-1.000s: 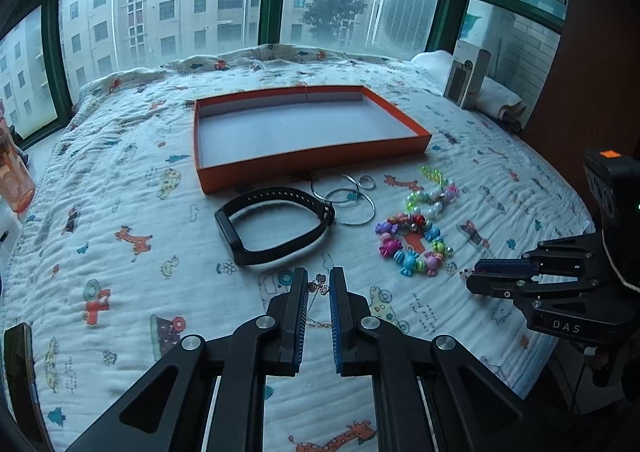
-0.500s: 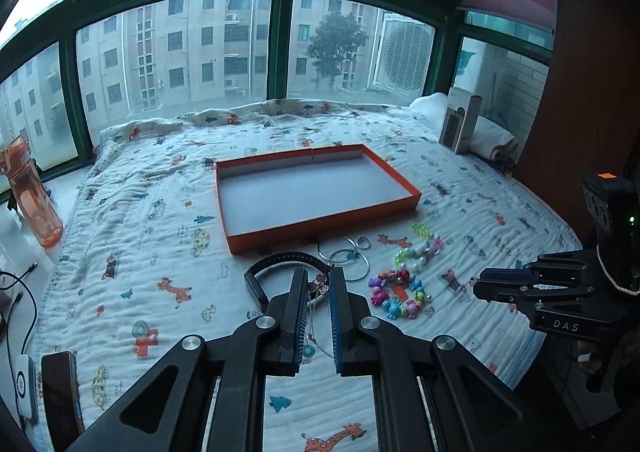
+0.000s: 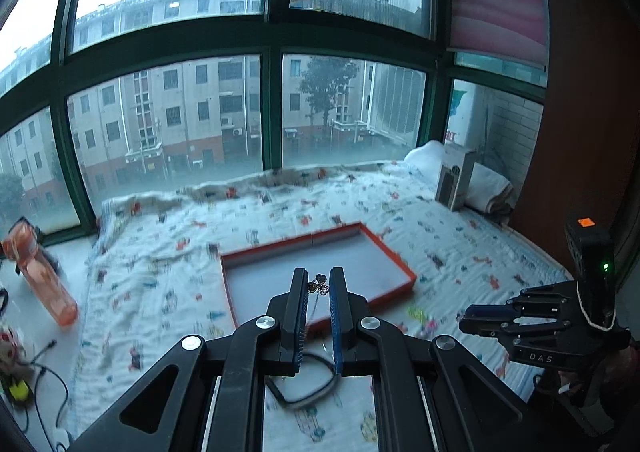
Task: Organize jewelry
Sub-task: 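Carry both items over the orange tray while the left tool releases the chain inside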
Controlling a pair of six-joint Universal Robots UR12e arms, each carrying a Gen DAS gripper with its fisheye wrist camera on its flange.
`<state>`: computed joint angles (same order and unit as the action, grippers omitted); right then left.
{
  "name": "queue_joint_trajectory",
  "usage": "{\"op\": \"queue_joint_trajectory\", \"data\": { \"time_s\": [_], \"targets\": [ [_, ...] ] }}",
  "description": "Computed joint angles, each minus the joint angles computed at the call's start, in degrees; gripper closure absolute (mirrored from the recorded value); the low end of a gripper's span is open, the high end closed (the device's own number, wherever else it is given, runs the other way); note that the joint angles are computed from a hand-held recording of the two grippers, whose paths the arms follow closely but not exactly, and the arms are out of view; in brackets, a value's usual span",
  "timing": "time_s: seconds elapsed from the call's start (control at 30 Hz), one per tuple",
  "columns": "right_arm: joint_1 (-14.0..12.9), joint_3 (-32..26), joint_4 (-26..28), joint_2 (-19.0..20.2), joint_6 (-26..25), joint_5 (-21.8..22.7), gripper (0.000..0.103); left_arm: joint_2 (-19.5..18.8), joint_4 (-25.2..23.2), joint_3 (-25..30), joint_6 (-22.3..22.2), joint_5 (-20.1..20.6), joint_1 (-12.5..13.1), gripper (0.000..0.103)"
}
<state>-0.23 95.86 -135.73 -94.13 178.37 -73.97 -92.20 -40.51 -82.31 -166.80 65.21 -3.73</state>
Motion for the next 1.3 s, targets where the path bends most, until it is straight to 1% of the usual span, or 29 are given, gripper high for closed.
{"op": "queue_joint_trajectory", "data": {
  "time_s": [0.17, 0.37, 0.47, 0.57, 0.77, 0.87, 1.1, 1.3],
  "targets": [
    [-0.92, -3.38, -0.18, 2.85, -0.92, 0.70, 0.084, -4.50, -0.06, 6.92, -0.42, 2.04, -0.67, 0.092],
    [-1.54, -7.03, -0.26, 6.67, -1.42, 0.15, 0.084, -10.10, -2.01, 14.22, -0.36, 4.54, -1.48, 0.092],
    [-1.57, -8.41, -0.04, 8.29, -1.35, -0.13, 0.084, -12.45, -3.45, 16.83, -0.58, 5.46, -1.76, 0.092],
    [-1.53, -9.48, 0.41, 9.77, -1.32, -0.33, 0.084, -14.30, -4.53, 18.31, -0.59, 6.26, -1.88, 0.092],
    [-1.26, -11.03, 2.38, 12.25, -1.36, -1.32, 0.084, -16.49, -6.16, 18.93, -0.42, 7.57, -2.00, 0.092],
    [-1.23, -11.01, 3.31, 12.78, -1.16, -1.56, 0.084, -17.01, -6.76, 18.42, -0.81, 7.76, -1.98, 0.092],
    [-1.25, -10.72, 4.77, 13.36, -0.92, -1.89, 0.084, -17.05, -8.18, 15.91, -0.67, 8.17, -2.04, 0.092],
    [-1.08, -10.62, 5.88, 13.76, -1.15, -2.29, 0.084, -17.23, -10.63, 14.00, -0.44, 8.44, -2.11, 0.092]
  ]
}}
